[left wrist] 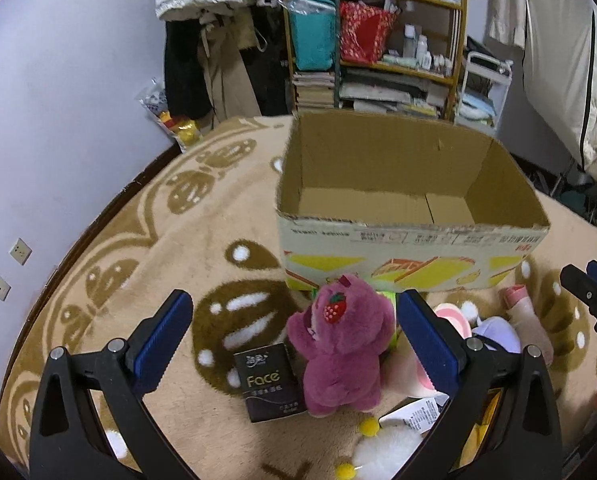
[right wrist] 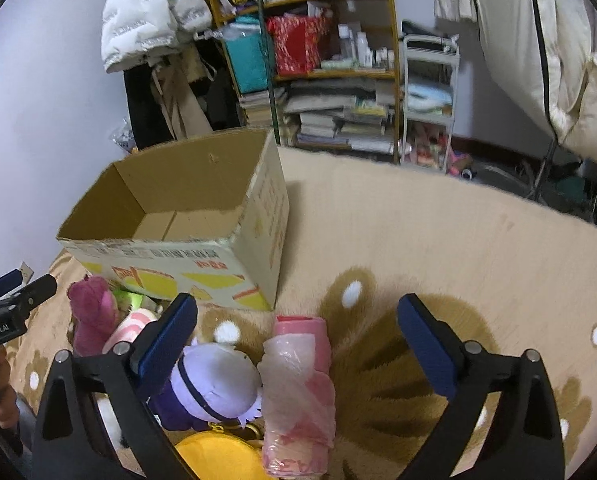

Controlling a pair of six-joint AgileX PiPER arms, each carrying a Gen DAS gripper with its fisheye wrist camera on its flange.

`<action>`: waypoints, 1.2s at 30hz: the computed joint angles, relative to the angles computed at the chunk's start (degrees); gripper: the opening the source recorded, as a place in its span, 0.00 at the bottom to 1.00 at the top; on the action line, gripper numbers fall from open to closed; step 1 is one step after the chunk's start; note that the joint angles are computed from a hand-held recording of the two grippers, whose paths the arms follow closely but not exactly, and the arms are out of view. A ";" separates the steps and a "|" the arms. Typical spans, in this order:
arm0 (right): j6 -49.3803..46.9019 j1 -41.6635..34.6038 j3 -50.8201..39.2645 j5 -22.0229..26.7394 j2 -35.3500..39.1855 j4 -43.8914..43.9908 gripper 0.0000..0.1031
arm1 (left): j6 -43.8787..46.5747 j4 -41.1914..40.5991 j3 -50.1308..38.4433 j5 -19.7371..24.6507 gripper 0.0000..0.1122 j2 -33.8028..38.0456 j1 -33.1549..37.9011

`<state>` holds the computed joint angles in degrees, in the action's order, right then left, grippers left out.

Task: Organize soft objects
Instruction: 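Grasp the pink bear with the left tool while the right tool grasps the pink-wrapped plush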

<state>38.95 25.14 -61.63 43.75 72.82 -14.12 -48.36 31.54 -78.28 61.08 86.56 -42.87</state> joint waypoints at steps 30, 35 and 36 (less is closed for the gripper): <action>-22.87 -8.67 0.78 0.86 11.93 24.36 0.56 | 7.53 -9.81 1.07 -3.88 0.83 9.07 3.50; -27.21 -10.60 0.30 1.76 12.45 27.82 0.46 | 12.57 -17.16 2.16 -6.79 0.63 8.20 6.46; -27.94 -10.64 0.01 2.01 12.61 28.22 0.45 | 12.92 -17.67 2.40 -6.92 0.62 8.06 6.74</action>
<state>11.01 14.50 -61.62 45.76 85.42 14.10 -35.44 13.87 -75.89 54.16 94.62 -36.14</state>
